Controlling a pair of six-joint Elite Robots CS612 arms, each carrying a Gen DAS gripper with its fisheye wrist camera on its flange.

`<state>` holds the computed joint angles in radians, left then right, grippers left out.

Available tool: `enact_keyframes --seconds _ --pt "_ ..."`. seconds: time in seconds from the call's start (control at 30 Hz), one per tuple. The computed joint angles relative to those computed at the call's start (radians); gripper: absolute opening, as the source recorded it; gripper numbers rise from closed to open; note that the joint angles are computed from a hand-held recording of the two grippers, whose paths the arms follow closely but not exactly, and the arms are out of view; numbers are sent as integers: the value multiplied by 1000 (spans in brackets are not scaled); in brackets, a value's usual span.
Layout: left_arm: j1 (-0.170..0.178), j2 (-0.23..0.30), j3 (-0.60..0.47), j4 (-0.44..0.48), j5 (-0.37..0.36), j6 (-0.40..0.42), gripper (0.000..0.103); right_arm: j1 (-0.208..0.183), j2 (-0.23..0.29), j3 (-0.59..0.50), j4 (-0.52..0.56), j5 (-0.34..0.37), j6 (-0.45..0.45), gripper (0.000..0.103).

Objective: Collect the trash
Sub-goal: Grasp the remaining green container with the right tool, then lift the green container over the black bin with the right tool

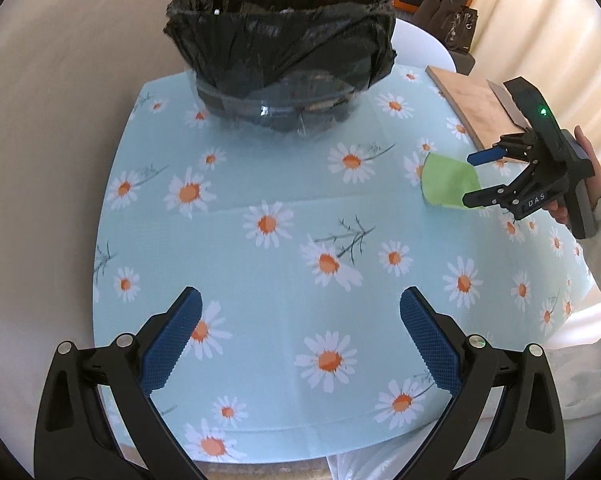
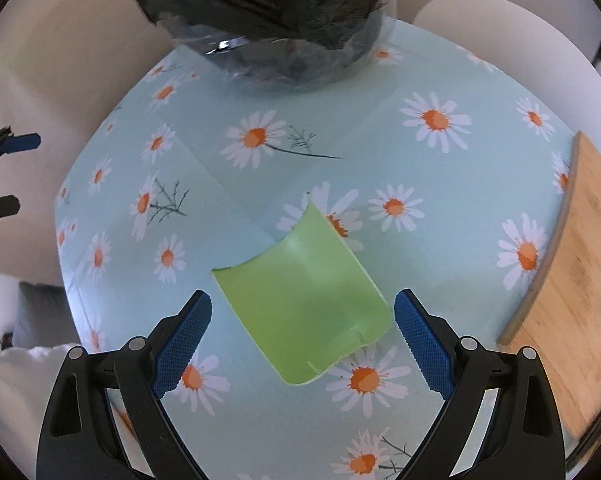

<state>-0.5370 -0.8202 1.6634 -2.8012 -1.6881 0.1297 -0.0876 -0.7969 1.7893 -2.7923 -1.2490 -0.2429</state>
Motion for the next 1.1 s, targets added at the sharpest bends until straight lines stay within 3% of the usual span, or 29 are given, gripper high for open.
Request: enact_keyframes --seconds 0.27,0.3,0.33,0.4,0.83,1.1 --pt "-2 -8 17 15 14 -33 97 28 19 4 -38 -108 -71 88" --pt "-2 -8 18 15 11 -34 97 28 20 7 -52 -114 -67 83" --pt "-3 -8 17 15 11 -36 97 24 20 9 -52 -98 -61 74" --pt "-4 -6 13 20 9 -39 97 15 18 17 -64 -64 -34 73" --pt "-31 6 -25 81 -3 54 97 -22 -28 124 -212 23 101 73" --pt "-37 13 -57 87 -75 88 97 -10 -62 154 -300 53 110 73"
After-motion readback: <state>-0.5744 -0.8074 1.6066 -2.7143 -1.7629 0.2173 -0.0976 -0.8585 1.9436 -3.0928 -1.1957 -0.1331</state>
